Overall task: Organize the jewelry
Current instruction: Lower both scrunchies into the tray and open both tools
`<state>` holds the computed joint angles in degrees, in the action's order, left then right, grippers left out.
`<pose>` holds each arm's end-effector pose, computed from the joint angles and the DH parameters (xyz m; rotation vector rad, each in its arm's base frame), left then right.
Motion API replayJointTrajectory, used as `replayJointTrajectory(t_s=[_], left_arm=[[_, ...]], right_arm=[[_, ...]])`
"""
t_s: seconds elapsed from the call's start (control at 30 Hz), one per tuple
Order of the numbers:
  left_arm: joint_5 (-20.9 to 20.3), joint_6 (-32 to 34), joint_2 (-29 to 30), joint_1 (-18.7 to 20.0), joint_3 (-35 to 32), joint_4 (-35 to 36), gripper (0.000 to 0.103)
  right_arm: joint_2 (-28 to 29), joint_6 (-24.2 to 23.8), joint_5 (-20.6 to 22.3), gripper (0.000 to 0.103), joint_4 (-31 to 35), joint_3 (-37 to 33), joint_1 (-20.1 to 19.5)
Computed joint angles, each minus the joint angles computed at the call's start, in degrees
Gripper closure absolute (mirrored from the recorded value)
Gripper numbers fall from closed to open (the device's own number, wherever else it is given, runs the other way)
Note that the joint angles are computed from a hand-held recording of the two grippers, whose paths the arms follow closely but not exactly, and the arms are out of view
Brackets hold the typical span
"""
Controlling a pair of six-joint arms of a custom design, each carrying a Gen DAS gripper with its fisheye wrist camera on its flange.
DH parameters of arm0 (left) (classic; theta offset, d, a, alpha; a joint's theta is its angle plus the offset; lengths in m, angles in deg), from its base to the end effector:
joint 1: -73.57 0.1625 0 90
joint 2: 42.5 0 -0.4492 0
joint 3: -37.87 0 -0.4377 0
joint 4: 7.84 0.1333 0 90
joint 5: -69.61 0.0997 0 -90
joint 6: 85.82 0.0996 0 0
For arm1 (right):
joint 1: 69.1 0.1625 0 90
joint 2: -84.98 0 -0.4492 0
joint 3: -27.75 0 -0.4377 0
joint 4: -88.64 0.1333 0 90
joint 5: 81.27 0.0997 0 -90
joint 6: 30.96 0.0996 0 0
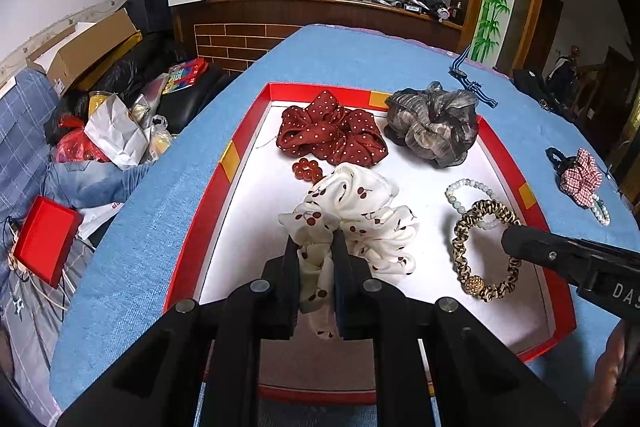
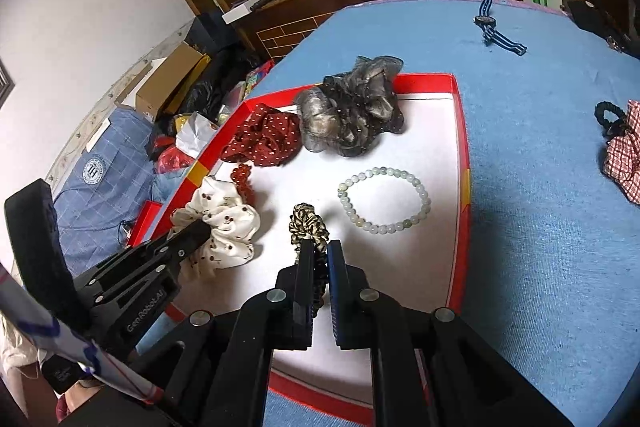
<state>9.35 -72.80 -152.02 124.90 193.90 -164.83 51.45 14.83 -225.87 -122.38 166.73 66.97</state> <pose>-0.0291 -0.3287 0.2222 1.0397 2.4378 -0.6223 0.3022 -0.2187 -0.0401 -0.1650 -2.4232 1.1288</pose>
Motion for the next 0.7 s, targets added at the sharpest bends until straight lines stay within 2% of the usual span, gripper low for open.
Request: replayJointTrajectory(t_s=[0.53, 0.7], left_arm=[[1.0, -0.6, 0.9, -0.1, -0.2, 0.3, 0.090], [1.9, -0.6, 0.9, -0.4, -0.1, 0.1, 0.085]], right_arm=[[0.3, 1.9, -0.5, 0.094, 0.5, 0.3, -0.9], [0.0, 2.3, -1.0, 0.093, 1.4, 0.4, -0.6]])
